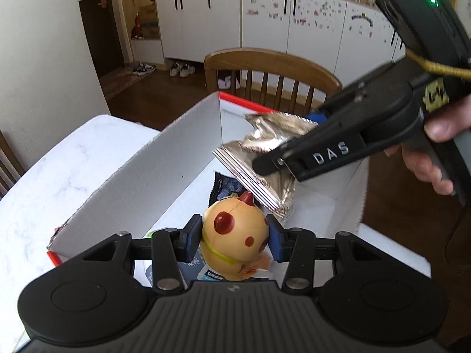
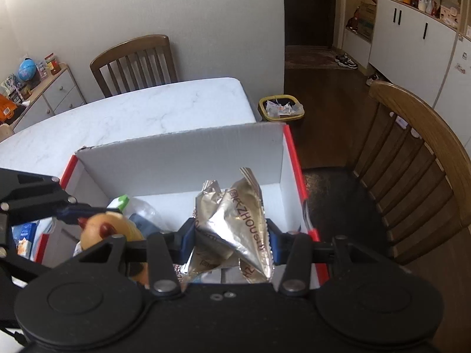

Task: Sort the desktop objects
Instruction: 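Open the right tool releasing the foil packet while the left tool lowers the toy figure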

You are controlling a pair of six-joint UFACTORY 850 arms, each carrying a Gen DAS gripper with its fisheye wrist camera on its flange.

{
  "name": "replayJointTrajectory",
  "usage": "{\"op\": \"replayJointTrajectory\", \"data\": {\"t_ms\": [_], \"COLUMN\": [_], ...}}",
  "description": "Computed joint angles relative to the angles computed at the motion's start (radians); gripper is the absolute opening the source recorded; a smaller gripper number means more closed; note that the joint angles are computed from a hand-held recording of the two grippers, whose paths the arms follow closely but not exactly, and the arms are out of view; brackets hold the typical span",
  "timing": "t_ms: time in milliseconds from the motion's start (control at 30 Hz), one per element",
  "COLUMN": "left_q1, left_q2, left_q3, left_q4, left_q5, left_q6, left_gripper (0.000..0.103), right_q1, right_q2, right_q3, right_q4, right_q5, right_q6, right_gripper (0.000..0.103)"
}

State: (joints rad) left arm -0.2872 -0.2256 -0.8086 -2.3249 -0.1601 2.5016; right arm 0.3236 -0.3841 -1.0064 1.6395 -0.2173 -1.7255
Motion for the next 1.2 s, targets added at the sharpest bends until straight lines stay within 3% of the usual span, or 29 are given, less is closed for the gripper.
{"op": "replayJointTrajectory", "data": {"t_ms": [333, 800, 933, 1200], "left_q1": [0.007, 0.017, 0.022, 0.026], "left_q2": [-0.042, -0.072, -0.075, -0.065], "left_q3": [-0.023, -0.046, -0.046, -0.031], "left_q4": [0.216, 0.446, 0.425, 0.395], "left_q5": [0.030, 0.022, 0.014, 0.013], "left_q6": [-0.189, -0.428, -0.431, -0.422], "left_gripper": [0.045, 0.044, 0.045, 0.046], "right_q1": [0.017, 0.037, 0.048, 0.067], "right_q2": [-0.077, -0.126, -0.132, -0.153], "right_q3": [-0.067, -0.102, -0.113, -0.147], "right_q4": [-0.219, -0.283, -0.318, -0.610], "right_q5": [0.013, 0.001, 0.016, 0.030], "right_q6": [0.196, 0.232, 0.243, 0.506], "right_gripper": [0.047, 0.047, 0.047, 0.047]}}
